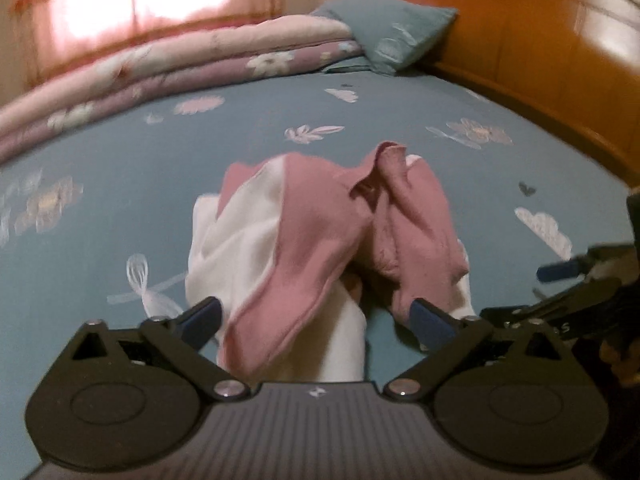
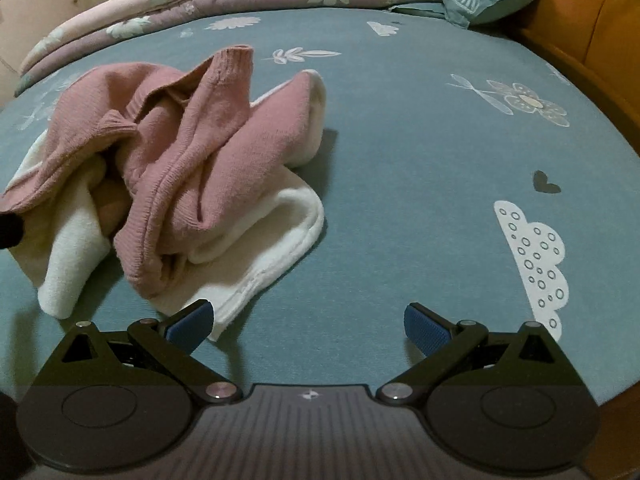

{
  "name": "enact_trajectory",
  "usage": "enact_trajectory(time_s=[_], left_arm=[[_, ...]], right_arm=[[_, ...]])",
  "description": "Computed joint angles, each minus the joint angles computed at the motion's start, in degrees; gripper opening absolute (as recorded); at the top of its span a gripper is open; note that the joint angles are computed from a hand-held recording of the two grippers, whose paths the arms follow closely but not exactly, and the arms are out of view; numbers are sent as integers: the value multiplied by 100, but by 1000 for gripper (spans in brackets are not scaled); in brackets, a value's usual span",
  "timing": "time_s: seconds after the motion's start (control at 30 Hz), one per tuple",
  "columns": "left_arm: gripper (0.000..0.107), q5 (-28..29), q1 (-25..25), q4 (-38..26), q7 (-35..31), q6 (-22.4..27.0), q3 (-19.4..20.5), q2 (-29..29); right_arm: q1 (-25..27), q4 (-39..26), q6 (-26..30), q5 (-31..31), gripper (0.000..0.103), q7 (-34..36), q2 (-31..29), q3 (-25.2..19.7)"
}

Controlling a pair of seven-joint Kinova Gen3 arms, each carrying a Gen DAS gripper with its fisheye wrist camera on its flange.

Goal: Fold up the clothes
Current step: 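Grasp the pink sweater edge with the left gripper while the right tool approaches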

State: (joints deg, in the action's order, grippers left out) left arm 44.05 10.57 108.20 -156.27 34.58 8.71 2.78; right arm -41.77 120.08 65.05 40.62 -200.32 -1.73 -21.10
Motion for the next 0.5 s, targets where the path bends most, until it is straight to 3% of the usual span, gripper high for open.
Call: enact_trajectory(time_s=[0.07, 0.2, 0.3, 0.37, 0.5], left_arm=[[79, -292, 125, 8, -57, -243, 82, 0], [76, -729, 265, -57, 159, -417, 148, 64], [59, -821, 273, -65, 168, -452, 180, 75], [42, -894, 289, -40, 109, -500, 202, 67], [39, -1252, 433, 135, 57, -995, 292, 42]], right_arm=[[41, 89, -130, 44, 103, -20, -65, 29], [144, 194, -323, 51, 103, -15, -201, 16], [228, 201, -387, 20, 103, 55, -225, -6], [275, 202, -434, -6, 103, 103, -234, -6], [296, 171, -472, -44, 103, 92, -261, -62]])
